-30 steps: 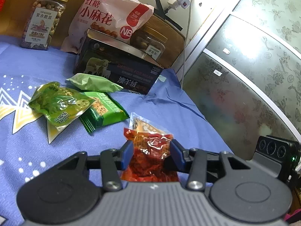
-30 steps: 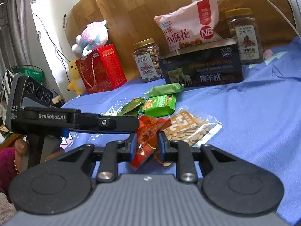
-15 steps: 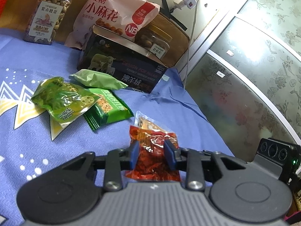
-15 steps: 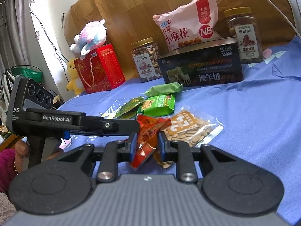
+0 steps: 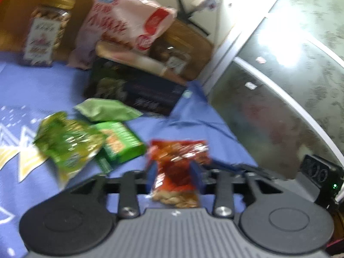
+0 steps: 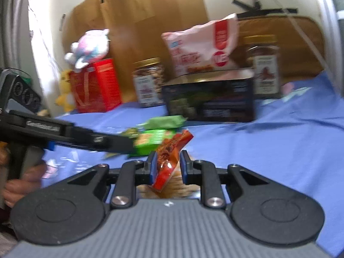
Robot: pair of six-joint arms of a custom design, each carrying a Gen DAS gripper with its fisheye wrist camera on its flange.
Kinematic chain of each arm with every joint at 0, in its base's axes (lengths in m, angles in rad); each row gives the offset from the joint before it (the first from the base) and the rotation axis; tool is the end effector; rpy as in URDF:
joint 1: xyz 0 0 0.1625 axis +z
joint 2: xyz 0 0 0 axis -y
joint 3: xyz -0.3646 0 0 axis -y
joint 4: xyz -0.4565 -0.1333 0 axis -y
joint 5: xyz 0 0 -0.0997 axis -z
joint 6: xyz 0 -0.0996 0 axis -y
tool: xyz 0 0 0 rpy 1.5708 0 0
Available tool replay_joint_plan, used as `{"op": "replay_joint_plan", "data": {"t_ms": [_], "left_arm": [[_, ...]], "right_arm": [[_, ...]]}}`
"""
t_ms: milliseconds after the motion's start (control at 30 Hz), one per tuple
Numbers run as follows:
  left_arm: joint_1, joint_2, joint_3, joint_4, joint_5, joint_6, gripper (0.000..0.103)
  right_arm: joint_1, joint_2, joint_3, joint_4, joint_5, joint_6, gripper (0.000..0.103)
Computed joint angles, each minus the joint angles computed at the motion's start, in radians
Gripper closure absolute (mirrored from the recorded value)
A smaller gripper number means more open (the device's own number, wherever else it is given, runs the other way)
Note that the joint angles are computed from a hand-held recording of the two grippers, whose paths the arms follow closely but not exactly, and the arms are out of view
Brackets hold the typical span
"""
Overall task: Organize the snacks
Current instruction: 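Lift the red packet, carry it into the tin, open the left gripper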
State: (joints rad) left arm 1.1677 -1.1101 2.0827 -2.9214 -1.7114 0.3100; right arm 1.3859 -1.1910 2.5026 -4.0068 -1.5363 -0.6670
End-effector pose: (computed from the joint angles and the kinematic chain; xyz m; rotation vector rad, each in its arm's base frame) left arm -0.1053 -0.5511 0.0570 -1.0613 -2.7362 0.5511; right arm 0.0636 -0.4036 0.1068 0.5873 -2.2818 1.3685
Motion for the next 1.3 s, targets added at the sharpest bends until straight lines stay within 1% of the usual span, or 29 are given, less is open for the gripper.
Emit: {"op": "replay_joint_plan", "data": {"t_ms": [67,133,200,233,300,333,400,433,500,533,567,600,633,700,733,833,900,933,967,1000,1067,1133,1200,1300], "left_arm": [[0.008,0.011,-0.02,0.024,0.003,-0.011,0.059],[0.009,0.024,-0.041,0.056,-0.004,-0.009,0.057],[0.0,0.04,-0.057,0.071,-0.002,0.009,0.045],[-0.006,0.049,-0.063,0.072,0.003,0.018,0.044],[-0.019,0.073,-0.084,0.086,0.011,0.043,0.044],[-0.023,0.084,-0.094,0.093,0.015,0.053,0.044],[-0.032,0.108,-0.115,0.117,0.037,0.066,0.044],[-0.034,0.113,-0.12,0.128,0.047,0.059,0.044],[-0.029,0.121,-0.129,0.146,0.038,0.05,0.046],[-0.028,0.123,-0.13,0.145,0.036,0.05,0.047],[-0.029,0.124,-0.127,0.136,0.04,0.054,0.05],[-0.031,0.124,-0.121,0.118,0.047,0.057,0.057],[-0.034,0.124,-0.117,0.104,0.053,0.059,0.06],[-0.035,0.124,-0.107,0.071,0.064,0.067,0.072],[-0.035,0.124,-0.106,0.061,0.073,0.072,0.072],[-0.034,0.125,-0.098,0.035,0.078,0.085,0.075],[-0.039,0.122,-0.09,0.022,0.087,0.096,0.075],[-0.041,0.119,-0.088,0.021,0.089,0.095,0.075],[-0.043,0.115,-0.085,0.016,0.091,0.093,0.077],[-0.044,0.11,-0.083,0.014,0.08,0.093,0.082],[-0.05,0.099,-0.077,-0.011,0.077,0.093,0.082],[-0.054,0.094,-0.085,-0.024,0.064,0.092,0.082],[-0.059,0.099,-0.106,-0.039,0.052,0.092,0.081],[-0.078,0.125,-0.155,-0.066,0.067,0.1,0.081]], "right_arm": [[-0.011,-0.003,0.001,-0.016,-0.011,-0.014,0.076],[-0.033,-0.028,0.011,0.014,0.005,-0.006,0.074],[-0.045,-0.034,0.015,0.026,0.009,0.0,0.071],[-0.047,-0.033,0.014,0.032,0.005,-0.001,0.071],[-0.032,-0.029,0.005,0.061,-0.038,-0.018,0.072],[-0.028,-0.024,0.004,0.068,-0.046,-0.033,0.073],[-0.01,-0.003,-0.004,0.048,-0.069,-0.069,0.074],[-0.006,0.001,-0.005,0.046,-0.077,-0.078,0.074],[-0.01,-0.004,-0.003,0.052,-0.074,-0.076,0.073],[-0.016,-0.015,0.0,0.068,-0.065,-0.064,0.071],[-0.024,-0.03,0.003,0.088,-0.056,-0.045,0.058],[-0.026,-0.034,0.001,0.089,-0.063,-0.019,0.052],[-0.029,-0.039,-0.001,0.096,-0.07,0.008,0.05],[-0.04,-0.06,0.0,0.135,-0.05,0.036,0.05],[-0.042,-0.066,-0.002,0.151,-0.042,0.032,0.05],[-0.024,-0.038,-0.016,0.135,-0.056,-0.014,0.05],[-0.02,-0.032,-0.027,0.141,-0.059,-0.034,0.056],[-0.019,-0.03,-0.03,0.141,-0.052,-0.041,0.066],[-0.019,-0.025,-0.032,0.133,-0.042,-0.045,0.071],[-0.016,-0.015,-0.035,0.115,-0.034,-0.053,0.071],[0.008,0.03,-0.05,0.052,-0.058,-0.094,0.074],[0.023,0.05,-0.064,0.014,-0.053,-0.117,0.074],[0.031,0.041,-0.079,0.015,-0.033,-0.115,0.074],[0.048,0.018,-0.127,0.064,-0.018,-0.125,0.074]]}}
